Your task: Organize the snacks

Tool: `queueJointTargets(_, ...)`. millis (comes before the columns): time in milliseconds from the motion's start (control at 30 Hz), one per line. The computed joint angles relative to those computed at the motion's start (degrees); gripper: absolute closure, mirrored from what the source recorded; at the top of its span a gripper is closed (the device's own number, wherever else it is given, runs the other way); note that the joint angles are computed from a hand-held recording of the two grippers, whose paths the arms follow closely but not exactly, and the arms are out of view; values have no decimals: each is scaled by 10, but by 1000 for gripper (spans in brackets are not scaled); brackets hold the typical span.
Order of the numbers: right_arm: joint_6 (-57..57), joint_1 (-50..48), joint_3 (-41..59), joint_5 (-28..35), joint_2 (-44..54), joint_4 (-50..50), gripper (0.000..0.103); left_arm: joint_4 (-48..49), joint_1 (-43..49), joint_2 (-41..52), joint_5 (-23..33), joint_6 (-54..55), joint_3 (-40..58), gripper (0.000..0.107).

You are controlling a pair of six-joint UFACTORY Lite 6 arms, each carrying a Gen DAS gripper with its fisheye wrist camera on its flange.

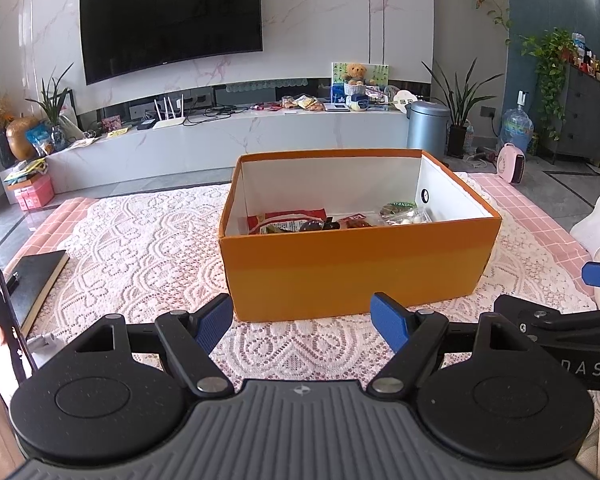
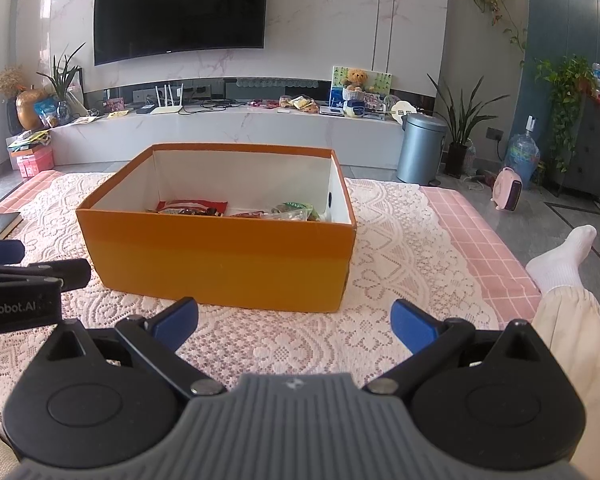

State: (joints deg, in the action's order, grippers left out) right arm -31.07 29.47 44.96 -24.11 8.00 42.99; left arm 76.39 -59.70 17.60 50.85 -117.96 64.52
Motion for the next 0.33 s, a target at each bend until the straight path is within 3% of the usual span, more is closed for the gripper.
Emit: queueJointTargets(333,2,-1,1,0,3,-2,4,0,-1,-2,0,-3,-2,15)
